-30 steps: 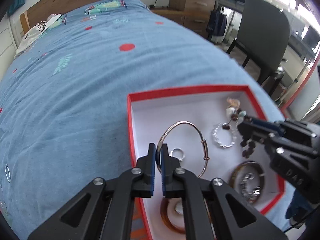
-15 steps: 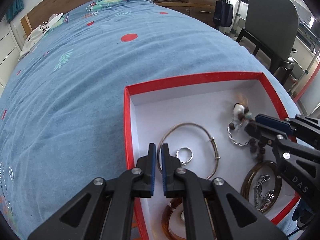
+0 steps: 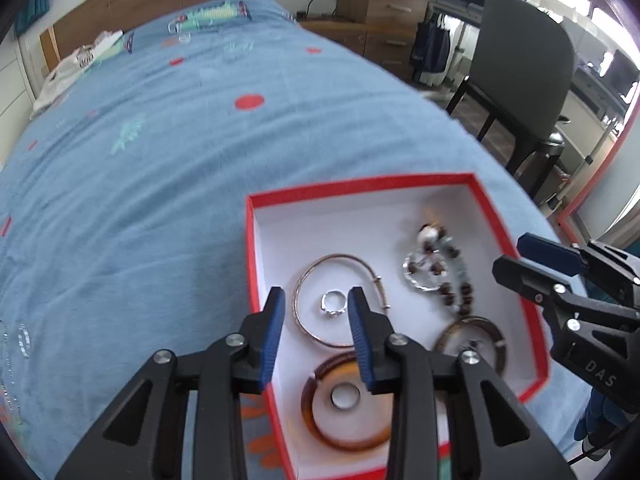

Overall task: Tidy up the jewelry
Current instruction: 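Withdraw both open tools from the box back over the bed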

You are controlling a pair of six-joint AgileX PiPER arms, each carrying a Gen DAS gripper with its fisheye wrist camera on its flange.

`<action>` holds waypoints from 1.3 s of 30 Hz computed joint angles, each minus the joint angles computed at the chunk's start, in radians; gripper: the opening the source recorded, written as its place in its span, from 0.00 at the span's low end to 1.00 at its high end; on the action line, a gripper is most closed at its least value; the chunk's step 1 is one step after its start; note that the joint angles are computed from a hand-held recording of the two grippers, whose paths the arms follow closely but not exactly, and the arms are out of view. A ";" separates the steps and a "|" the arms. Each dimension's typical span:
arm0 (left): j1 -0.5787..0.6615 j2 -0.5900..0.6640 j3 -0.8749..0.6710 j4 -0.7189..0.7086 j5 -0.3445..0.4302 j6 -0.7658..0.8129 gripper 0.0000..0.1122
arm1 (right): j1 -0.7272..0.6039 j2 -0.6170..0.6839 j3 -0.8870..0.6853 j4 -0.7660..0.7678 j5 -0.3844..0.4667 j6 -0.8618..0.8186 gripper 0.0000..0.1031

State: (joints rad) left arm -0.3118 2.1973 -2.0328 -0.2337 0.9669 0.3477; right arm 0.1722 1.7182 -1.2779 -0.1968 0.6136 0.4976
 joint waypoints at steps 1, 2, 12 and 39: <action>0.010 -0.036 0.034 -0.014 -0.010 0.014 0.29 | 0.009 -0.017 0.006 -0.012 0.007 0.016 0.37; 0.015 -0.055 0.051 -0.018 -0.014 0.018 0.29 | 0.019 -0.034 0.009 -0.025 0.015 0.035 0.37; 0.152 -0.357 0.357 -0.063 -0.060 0.140 0.35 | 0.203 -0.191 0.033 -0.181 0.138 0.289 0.45; 0.820 -0.735 0.681 -0.393 0.024 0.698 0.47 | 0.760 -0.115 -0.240 -0.438 0.446 0.662 0.56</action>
